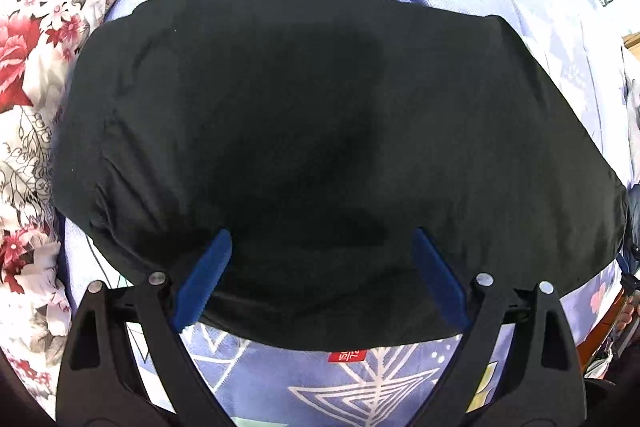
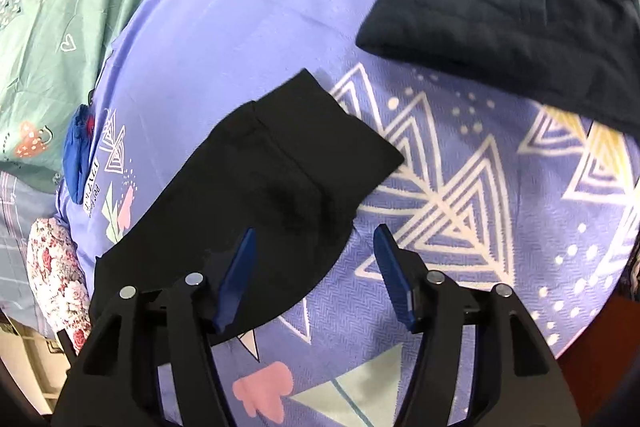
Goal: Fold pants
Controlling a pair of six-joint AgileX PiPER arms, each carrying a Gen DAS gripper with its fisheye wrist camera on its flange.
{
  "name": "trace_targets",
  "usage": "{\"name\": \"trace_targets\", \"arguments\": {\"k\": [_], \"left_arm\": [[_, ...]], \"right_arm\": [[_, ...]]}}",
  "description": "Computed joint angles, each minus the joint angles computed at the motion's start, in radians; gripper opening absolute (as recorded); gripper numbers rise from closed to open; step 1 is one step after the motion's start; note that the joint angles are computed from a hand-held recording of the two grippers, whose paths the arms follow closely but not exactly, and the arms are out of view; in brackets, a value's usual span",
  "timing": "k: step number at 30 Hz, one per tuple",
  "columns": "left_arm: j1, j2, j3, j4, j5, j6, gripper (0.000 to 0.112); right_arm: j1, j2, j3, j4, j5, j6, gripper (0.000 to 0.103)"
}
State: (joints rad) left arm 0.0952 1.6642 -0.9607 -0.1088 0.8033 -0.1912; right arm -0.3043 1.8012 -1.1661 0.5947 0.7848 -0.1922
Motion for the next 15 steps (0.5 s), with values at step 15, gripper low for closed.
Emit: {"name": "trace_targets", "arguments": {"k": [15], "left_arm": [[-0.048,-0.027,-0.011,0.005,0.016,-0.040,0.092]], "right_arm": [[0.084,0.122,-0.107,0.033,-0.134,0.042,0.070]]}}
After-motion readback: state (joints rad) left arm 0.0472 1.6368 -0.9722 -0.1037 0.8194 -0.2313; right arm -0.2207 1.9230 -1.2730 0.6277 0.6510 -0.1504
